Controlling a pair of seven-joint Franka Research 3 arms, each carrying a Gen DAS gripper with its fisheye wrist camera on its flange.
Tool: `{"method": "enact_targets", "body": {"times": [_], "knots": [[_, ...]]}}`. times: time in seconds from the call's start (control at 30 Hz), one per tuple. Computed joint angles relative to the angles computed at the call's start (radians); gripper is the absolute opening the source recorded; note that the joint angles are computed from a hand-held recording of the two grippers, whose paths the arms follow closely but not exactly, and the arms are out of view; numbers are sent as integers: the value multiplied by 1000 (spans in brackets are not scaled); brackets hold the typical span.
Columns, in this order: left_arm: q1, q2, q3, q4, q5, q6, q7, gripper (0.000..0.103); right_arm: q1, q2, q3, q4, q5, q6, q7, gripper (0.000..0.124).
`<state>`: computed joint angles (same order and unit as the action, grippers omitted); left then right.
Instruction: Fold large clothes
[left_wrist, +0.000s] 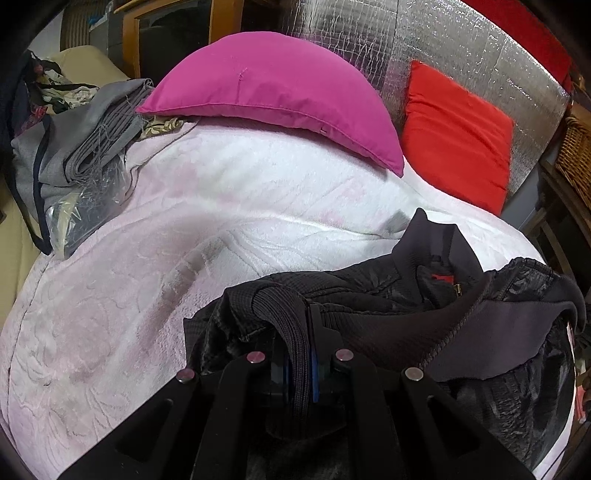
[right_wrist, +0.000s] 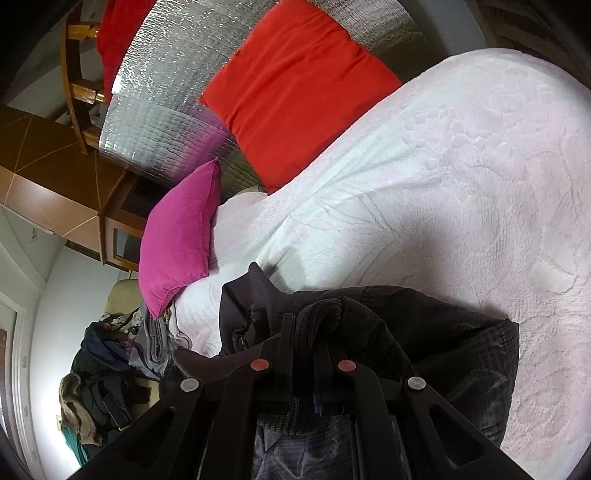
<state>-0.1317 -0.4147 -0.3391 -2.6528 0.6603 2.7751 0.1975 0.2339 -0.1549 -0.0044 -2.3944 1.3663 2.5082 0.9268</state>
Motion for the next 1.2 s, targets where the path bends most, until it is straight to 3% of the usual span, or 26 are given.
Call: {"method": "enact_targets", "body": {"times": [0.17, 0.67, 0.8, 0.83, 0.87, 0.9, 0.93, 0.97, 1.0, 1.03, 1.2], "knots": [[0, 13, 7, 2, -4, 11, 0, 10, -9, 21, -8, 5, 31, -34, 13, 10], [25, 28, 9, -12, 10, 72, -28, 13, -8, 34, 2, 12, 43, -15, 25, 11], [-1, 19, 35, -16, -43, 81, 15, 18, -17, 37, -2, 15, 56, -35, 45, 12], [-6, 8, 40, -21, -56, 86, 24, 24, -18, 29, -3, 12, 71, -38, 36, 15], [-7, -4, 44, -28, -67, 98, 29, 29, -20, 22, -4, 9, 83, -37, 25, 28], [0, -17, 39, -35, -72, 110, 25, 43, -21, 10, -5, 3, 107, -27, 9, 40], [35, -42, -1, -36, -50, 93, -14, 67, -21, -9, -8, -8, 155, -9, -13, 82], [75, -68, -47, -35, -19, 68, -62, 77, -21, -25, -12, -17, 209, 3, -39, 103], [132, -120, -108, -42, 54, 48, -153, 84, -22, -39, -17, -24, 247, 5, -66, 103], [158, -154, -134, -49, 81, 41, -189, 84, -26, -54, -20, -29, 250, 2, -82, 103], [54, -226, -20, -113, 49, 45, -100, 84, -36, -128, -27, -73, 68, -22, -99, 103]]}}
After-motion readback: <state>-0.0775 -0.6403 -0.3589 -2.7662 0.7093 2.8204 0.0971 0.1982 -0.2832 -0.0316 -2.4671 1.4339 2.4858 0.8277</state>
